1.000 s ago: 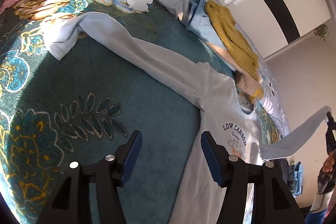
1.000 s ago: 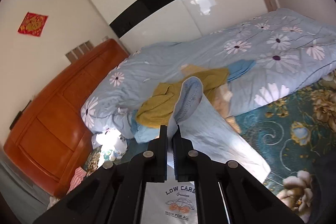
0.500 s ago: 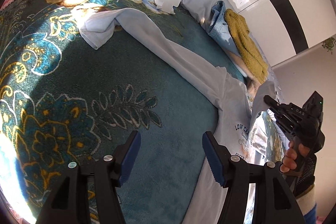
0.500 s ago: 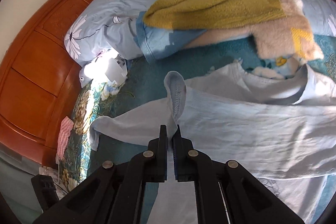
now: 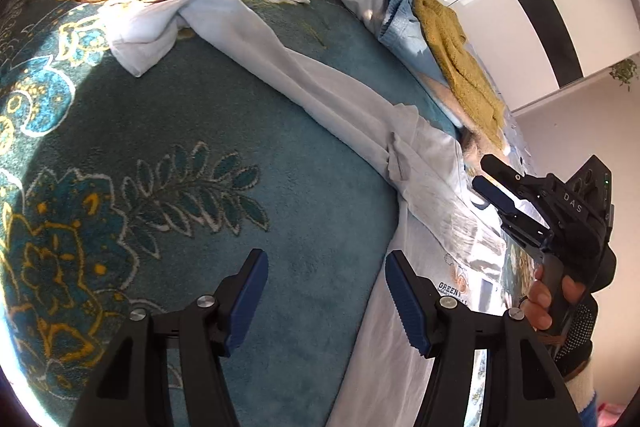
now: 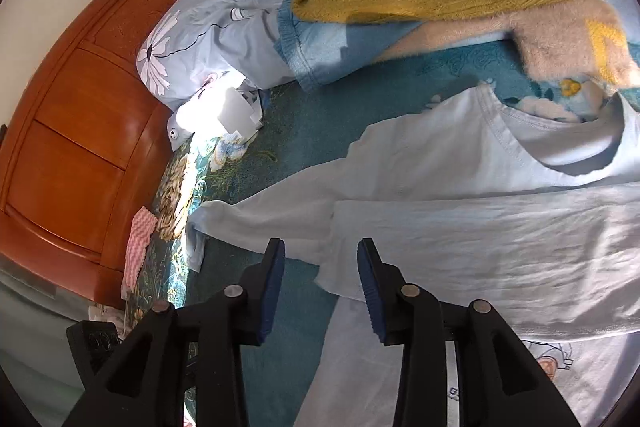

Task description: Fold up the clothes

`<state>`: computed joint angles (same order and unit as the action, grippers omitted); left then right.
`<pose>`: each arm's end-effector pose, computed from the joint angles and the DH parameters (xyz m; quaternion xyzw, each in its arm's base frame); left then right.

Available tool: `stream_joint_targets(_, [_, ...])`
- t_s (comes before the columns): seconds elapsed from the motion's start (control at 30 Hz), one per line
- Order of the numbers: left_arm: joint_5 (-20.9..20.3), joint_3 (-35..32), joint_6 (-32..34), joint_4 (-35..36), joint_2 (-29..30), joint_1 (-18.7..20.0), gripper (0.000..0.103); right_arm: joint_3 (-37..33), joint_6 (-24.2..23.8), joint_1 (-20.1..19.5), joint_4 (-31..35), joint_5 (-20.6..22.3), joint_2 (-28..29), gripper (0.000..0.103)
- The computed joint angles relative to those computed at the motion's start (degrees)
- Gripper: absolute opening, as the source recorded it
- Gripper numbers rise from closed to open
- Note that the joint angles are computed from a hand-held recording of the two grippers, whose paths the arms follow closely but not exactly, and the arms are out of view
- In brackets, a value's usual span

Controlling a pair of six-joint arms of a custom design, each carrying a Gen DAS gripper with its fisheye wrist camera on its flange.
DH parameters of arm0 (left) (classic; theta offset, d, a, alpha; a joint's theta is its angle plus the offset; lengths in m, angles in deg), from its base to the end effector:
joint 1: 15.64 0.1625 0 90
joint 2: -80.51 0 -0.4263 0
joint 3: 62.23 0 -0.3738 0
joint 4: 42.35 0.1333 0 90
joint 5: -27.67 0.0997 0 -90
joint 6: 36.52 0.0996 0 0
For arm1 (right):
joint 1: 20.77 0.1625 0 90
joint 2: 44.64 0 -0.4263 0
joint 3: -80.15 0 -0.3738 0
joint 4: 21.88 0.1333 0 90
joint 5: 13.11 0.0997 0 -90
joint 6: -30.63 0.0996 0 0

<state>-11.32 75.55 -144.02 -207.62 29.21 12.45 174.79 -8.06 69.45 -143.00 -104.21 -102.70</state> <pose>-0.2317 -0.3625 0.0412 -0.3092 0.8444 -0.4186 0.1273 0.1338 -0.6150 0.1929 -0.3331 0.9416 0.0481 0.0066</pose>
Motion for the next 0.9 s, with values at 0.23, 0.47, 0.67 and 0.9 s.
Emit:
stream_joint_targets(0.23, [0.2,-10.3,18.1,-1.4,3.7,7.6,0.065,-5.4,-0.3,-6.5,-1.7,-0.8,-2.8,0.039])
stream_joint_targets(0.47, [-0.4,-22.2,32.6,1.4,8.6,15.0,0.064,-14.0,9.1,-15.5,-1.3,-0.6,-3.3,0.039])
stream_joint_targets(0.67, [-3.0,-27.9,34.0,6.4,11.5,18.7,0.049,-18.5,11.5,-17.1,2.2,1.2,-0.2,0.039])
stream_joint_targets(0.9, [-1.1,-29.8,33.1,12.6,12.1,18.5,0.003,-24.0,12.2,-16.3,4.0,1.2,5.0,0.039])
